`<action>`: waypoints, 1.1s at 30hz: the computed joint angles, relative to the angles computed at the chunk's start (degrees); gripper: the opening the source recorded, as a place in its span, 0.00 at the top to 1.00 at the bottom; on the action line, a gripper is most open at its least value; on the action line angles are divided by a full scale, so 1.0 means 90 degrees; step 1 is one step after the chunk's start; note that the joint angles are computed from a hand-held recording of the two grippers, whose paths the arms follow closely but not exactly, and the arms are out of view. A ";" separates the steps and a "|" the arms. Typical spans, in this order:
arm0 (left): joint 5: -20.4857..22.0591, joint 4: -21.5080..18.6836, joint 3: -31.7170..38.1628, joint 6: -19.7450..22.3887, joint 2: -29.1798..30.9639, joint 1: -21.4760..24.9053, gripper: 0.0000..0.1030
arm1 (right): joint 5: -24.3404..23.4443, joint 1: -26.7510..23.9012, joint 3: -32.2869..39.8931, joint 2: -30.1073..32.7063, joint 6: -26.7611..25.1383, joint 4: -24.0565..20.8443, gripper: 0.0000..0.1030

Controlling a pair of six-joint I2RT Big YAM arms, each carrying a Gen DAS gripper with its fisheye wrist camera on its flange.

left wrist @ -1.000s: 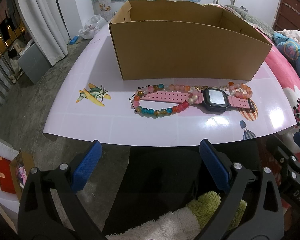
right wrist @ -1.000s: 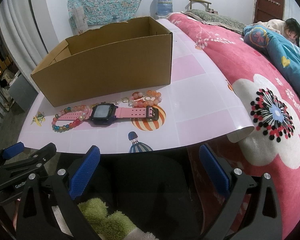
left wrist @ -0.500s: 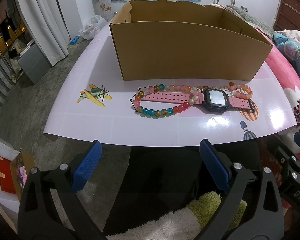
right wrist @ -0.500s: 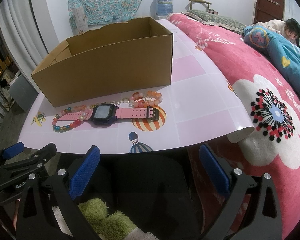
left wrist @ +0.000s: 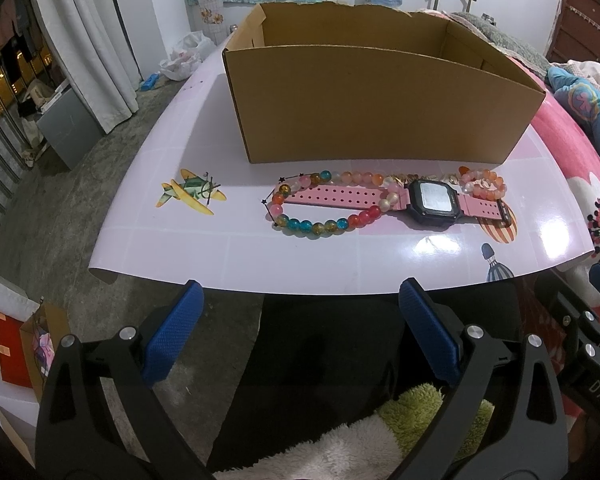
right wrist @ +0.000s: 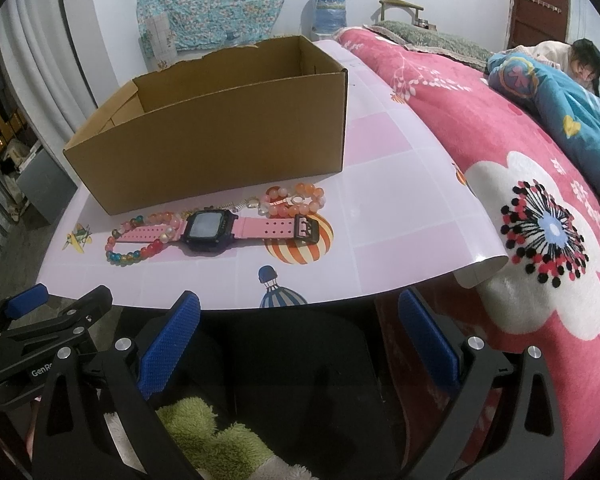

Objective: Organize jewelry

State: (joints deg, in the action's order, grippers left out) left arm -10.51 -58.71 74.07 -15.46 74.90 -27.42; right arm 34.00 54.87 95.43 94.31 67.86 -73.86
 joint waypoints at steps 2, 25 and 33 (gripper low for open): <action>-0.0001 -0.0001 0.0003 0.0001 0.0001 0.0001 0.08 | 0.0005 0.0001 0.0001 0.0002 -0.0002 -0.0002 0.06; -0.0149 0.0246 -0.0007 0.0217 0.0004 0.0184 0.08 | 0.0311 0.0011 0.0115 0.0045 -0.0064 -0.0142 0.06; 0.0114 0.0314 0.0117 0.0801 0.0227 0.0359 0.08 | 0.0567 -0.0024 0.0050 0.0034 -0.0857 0.0092 0.06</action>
State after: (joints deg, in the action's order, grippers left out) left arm -9.48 -55.89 75.12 -8.25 76.94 -24.19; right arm 39.10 54.66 95.88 94.61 60.15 -73.03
